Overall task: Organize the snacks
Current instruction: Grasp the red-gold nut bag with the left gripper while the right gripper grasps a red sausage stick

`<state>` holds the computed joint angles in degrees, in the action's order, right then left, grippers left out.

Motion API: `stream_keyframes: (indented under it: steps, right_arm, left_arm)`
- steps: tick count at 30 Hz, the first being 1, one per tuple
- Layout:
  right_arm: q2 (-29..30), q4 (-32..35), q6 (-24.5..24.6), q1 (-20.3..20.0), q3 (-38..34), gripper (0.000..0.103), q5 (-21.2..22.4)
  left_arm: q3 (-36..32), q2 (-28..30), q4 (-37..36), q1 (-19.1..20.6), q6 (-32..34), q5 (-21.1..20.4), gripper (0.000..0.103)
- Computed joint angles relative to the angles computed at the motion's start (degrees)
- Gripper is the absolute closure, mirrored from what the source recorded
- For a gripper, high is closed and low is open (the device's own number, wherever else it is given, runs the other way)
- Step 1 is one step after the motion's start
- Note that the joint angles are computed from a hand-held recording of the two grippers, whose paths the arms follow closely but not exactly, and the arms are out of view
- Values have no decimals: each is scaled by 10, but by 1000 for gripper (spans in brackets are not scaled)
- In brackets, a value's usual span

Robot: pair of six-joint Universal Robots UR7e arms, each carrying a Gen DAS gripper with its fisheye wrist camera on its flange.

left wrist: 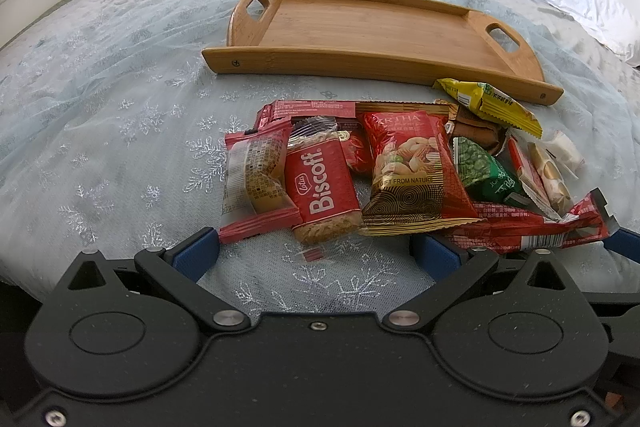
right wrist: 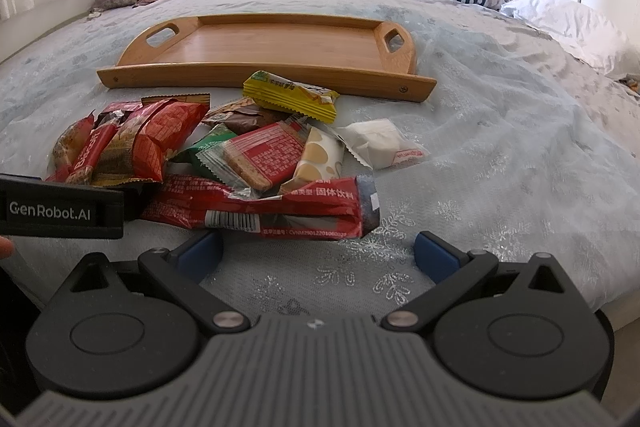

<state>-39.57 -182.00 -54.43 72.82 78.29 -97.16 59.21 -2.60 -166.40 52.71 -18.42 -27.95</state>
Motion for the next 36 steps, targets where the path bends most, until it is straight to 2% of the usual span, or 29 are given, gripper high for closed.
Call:
stream_keyframes:
  steps: [9, 15, 18, 20, 24, 25, 29, 31, 33, 35, 36]
  right_arm:
    - [8, -10, -5, 3, -3, 0, -1]
    - [1, 10, -15, -2, -2, 0, 20]
    - [-8, -3, -27, -7, 14, 0, 43]
    - [-16, -9, -27, -11, 28, 4, 63]
    - [-27, -25, -27, -18, 52, 7, 104]
    - [-28, -34, -30, -19, 56, 7, 110]
    - [-30, -64, -33, -23, 67, 8, 129]
    - [-30, -68, -30, -23, 68, 10, 132]
    - [-28, -75, -29, -22, 67, 17, 131]
    - [-23, -90, -32, -21, 66, 28, 127]
    - [-21, -95, -34, -21, 66, 29, 126]
  left_arm:
    - [9, -3, -28, 3, 30, -10, 0]
    - [17, 17, -158, 3, 134, -16, 0]
    - [33, 4, -155, 1, 139, -28, 2]
    - [42, -4, -154, -2, 139, -34, 11]
    - [60, -17, -197, -8, 168, -63, 13]
    - [63, -19, -216, -10, 183, -73, 16]
    - [62, -22, -262, -17, 228, -106, 16]
    - [48, -18, -257, -16, 239, -115, 18]
    - [19, -8, -221, -13, 233, -110, 22]
    - [2, -3, -192, -9, 219, -112, 26]
    - [-7, -1, -177, -6, 213, -115, 26]
